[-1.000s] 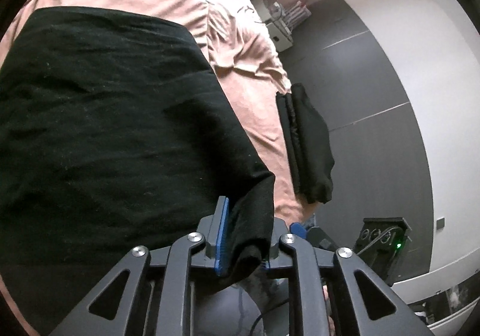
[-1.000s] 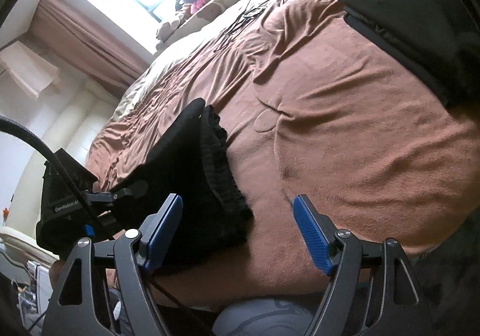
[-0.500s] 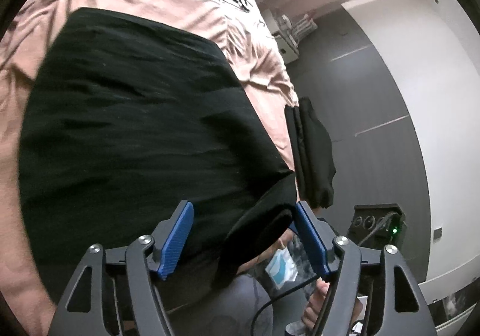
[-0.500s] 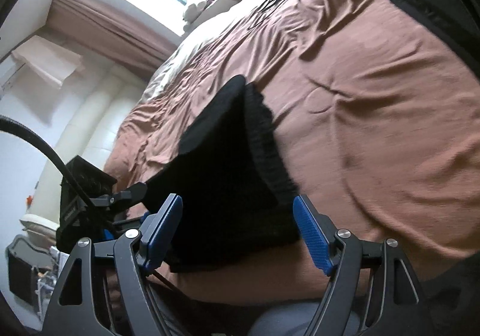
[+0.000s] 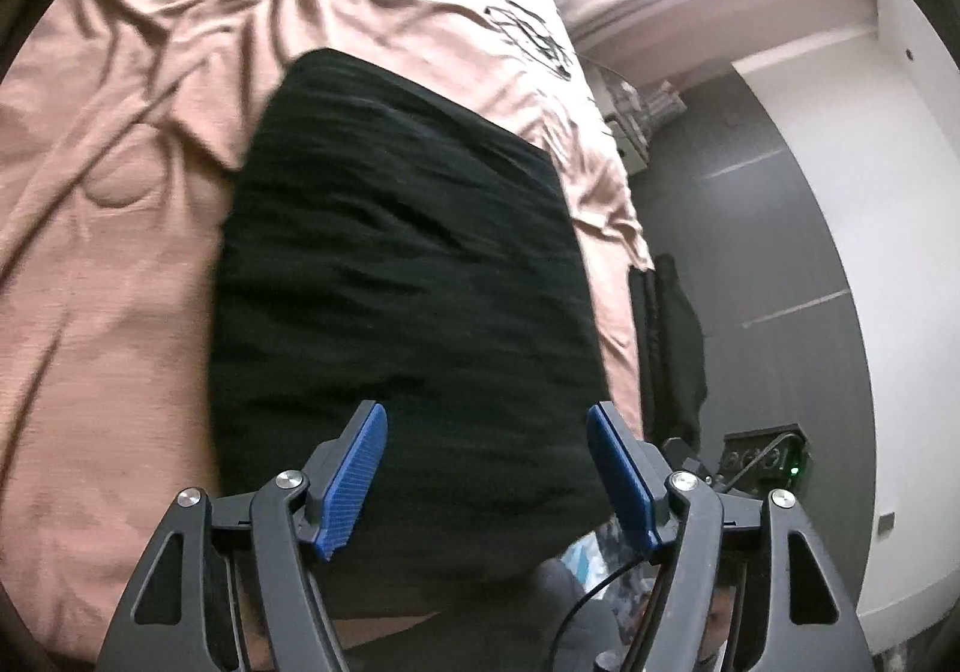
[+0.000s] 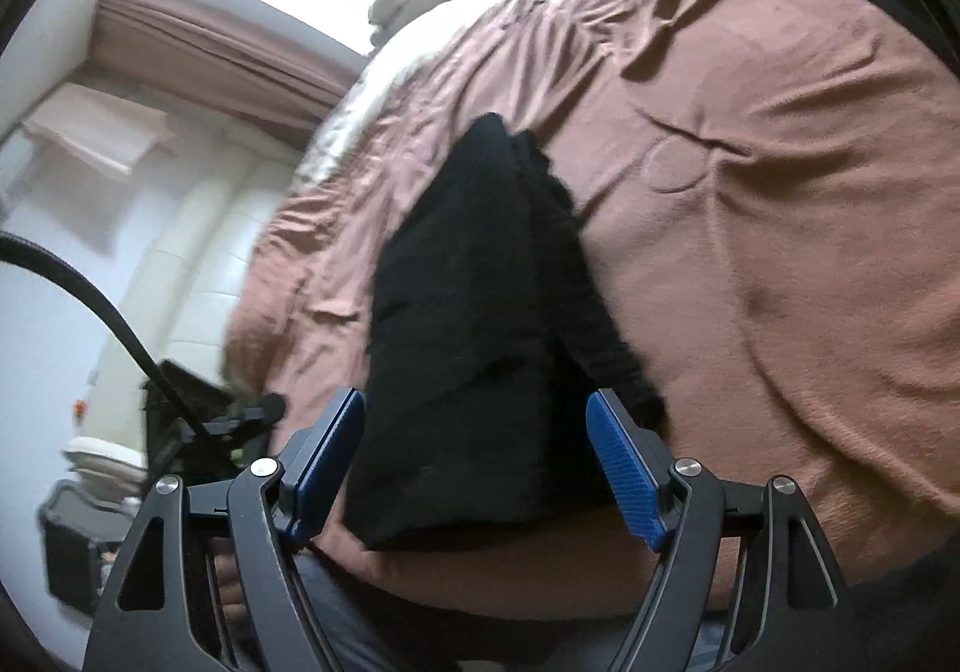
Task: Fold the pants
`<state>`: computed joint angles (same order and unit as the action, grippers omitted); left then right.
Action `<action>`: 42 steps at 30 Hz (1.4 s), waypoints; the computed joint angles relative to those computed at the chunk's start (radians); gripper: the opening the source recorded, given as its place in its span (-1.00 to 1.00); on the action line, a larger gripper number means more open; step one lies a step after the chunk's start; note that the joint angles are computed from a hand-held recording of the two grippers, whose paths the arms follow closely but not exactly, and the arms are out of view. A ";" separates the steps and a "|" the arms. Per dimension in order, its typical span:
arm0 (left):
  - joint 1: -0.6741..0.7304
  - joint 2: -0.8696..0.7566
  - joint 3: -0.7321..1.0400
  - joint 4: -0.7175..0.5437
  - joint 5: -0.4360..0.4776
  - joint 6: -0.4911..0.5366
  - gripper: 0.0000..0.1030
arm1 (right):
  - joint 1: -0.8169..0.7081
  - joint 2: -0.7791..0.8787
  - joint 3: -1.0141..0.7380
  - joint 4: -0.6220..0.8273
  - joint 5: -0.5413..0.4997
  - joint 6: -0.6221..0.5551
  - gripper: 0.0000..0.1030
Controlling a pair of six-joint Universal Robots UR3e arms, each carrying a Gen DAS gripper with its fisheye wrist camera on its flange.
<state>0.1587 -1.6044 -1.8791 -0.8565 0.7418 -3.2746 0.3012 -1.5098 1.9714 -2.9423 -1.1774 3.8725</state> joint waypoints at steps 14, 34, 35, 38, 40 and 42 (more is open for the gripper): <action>0.061 -0.039 -0.061 0.047 0.048 0.026 0.38 | 0.072 0.064 -0.190 0.206 -0.097 -0.045 -0.90; 0.044 -0.093 -0.095 0.041 0.084 0.059 0.21 | 0.056 0.009 -0.157 0.340 -0.136 -0.046 -0.80; 0.045 -0.080 -0.111 0.052 0.087 0.057 0.21 | 0.053 -0.002 -0.150 0.326 -0.131 -0.053 -0.72; 0.059 -0.051 -0.144 0.048 0.074 0.060 0.18 | 0.050 -0.001 -0.173 0.341 -0.141 -0.081 0.11; 0.073 -0.020 -0.167 0.037 0.065 0.065 0.12 | 0.039 0.014 -0.171 0.316 -0.115 -0.108 0.26; 0.090 0.022 -0.196 0.028 0.050 0.072 0.05 | 0.044 0.057 -0.219 0.349 -0.126 -0.129 0.26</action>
<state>0.2486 -1.5827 -2.0750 -0.8284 0.7919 -3.2026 0.3455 -1.4525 1.7528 -2.5933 -1.3033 3.7430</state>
